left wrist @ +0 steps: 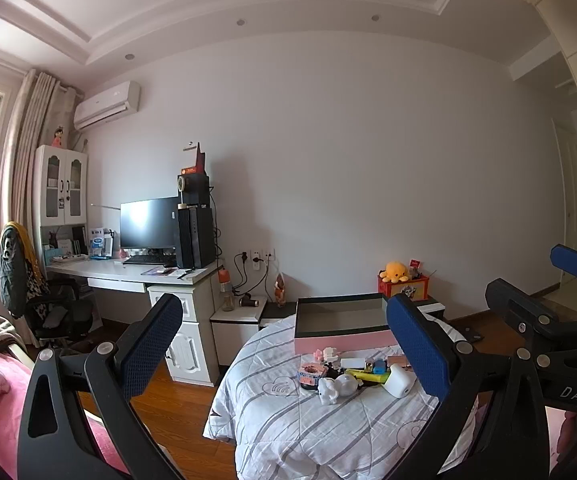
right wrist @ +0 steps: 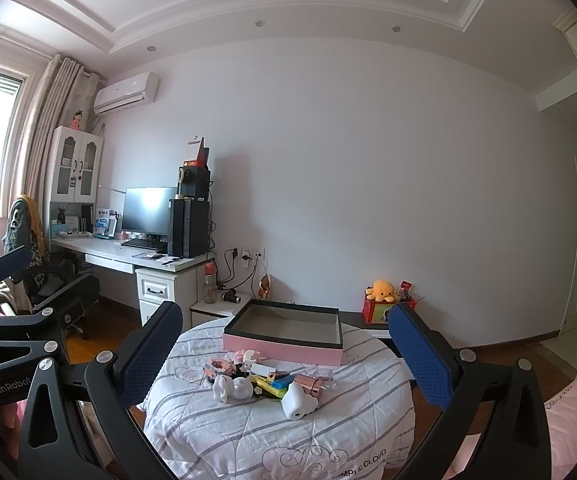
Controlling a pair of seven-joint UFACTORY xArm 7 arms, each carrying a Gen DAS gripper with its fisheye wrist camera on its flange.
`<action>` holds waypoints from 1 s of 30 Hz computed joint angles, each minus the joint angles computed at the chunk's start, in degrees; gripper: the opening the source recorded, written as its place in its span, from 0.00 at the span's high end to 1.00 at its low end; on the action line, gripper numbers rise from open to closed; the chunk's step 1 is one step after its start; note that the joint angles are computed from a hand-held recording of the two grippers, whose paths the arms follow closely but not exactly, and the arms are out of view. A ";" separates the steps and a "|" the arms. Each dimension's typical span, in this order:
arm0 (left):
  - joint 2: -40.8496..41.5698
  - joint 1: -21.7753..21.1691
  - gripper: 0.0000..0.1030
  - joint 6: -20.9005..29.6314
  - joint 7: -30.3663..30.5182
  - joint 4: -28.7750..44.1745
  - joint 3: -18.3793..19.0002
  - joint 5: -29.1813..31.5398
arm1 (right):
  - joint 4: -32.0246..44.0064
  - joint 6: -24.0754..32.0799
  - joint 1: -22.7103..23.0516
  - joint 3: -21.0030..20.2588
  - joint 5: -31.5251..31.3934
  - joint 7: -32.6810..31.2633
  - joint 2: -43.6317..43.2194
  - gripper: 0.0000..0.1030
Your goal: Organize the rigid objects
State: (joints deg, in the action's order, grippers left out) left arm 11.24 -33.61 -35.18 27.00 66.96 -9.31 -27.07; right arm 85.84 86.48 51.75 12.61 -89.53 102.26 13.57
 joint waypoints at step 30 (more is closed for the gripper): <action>0.95 -0.45 0.00 -1.86 0.66 -0.17 0.01 -0.85 | 0.82 0.14 0.28 -0.68 0.10 -0.13 1.16 0.00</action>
State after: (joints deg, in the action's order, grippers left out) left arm 12.18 -34.05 -37.04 27.66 66.79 -9.30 -27.92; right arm 86.66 86.62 52.03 11.93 -89.44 102.13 14.73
